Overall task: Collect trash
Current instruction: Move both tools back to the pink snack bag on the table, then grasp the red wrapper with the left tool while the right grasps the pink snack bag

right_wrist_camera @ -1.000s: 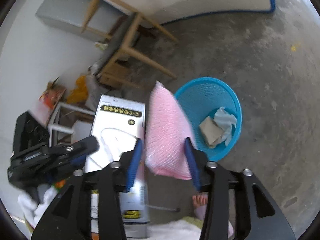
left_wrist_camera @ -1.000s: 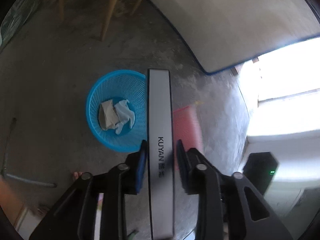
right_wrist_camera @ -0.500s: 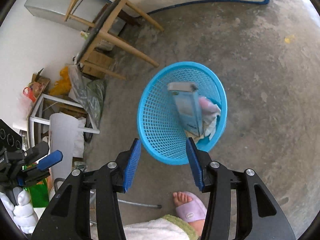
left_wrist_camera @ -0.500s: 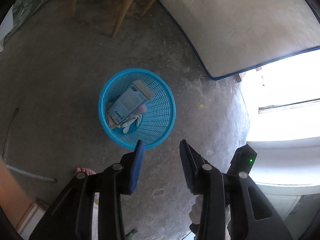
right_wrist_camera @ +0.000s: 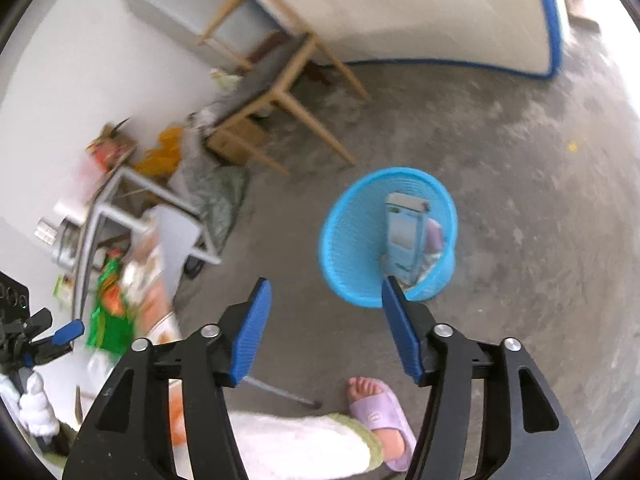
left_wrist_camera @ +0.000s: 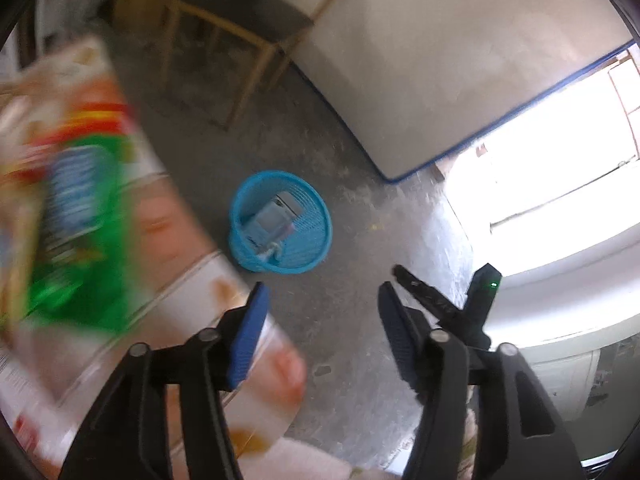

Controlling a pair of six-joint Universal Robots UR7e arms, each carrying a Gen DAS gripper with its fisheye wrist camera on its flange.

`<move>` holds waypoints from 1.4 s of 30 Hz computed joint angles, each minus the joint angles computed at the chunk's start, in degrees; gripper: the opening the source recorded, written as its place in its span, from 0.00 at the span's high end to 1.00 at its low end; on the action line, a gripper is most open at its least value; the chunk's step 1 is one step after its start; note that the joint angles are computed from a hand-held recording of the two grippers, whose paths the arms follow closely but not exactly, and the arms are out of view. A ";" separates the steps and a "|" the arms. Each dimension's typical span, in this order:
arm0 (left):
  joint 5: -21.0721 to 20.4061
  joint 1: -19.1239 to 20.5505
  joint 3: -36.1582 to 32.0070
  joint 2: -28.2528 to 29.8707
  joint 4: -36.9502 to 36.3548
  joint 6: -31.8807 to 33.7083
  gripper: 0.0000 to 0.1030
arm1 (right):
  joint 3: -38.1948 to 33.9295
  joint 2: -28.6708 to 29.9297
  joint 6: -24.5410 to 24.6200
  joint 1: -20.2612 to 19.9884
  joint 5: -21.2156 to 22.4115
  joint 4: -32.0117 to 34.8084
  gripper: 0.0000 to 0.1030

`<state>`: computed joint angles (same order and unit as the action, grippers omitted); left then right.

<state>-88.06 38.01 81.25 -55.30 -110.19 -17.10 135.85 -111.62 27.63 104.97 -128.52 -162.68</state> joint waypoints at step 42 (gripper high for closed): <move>30.18 7.40 34.64 -55.98 -1.87 -14.16 0.45 | -33.85 53.77 -7.07 19.64 31.14 15.04 0.39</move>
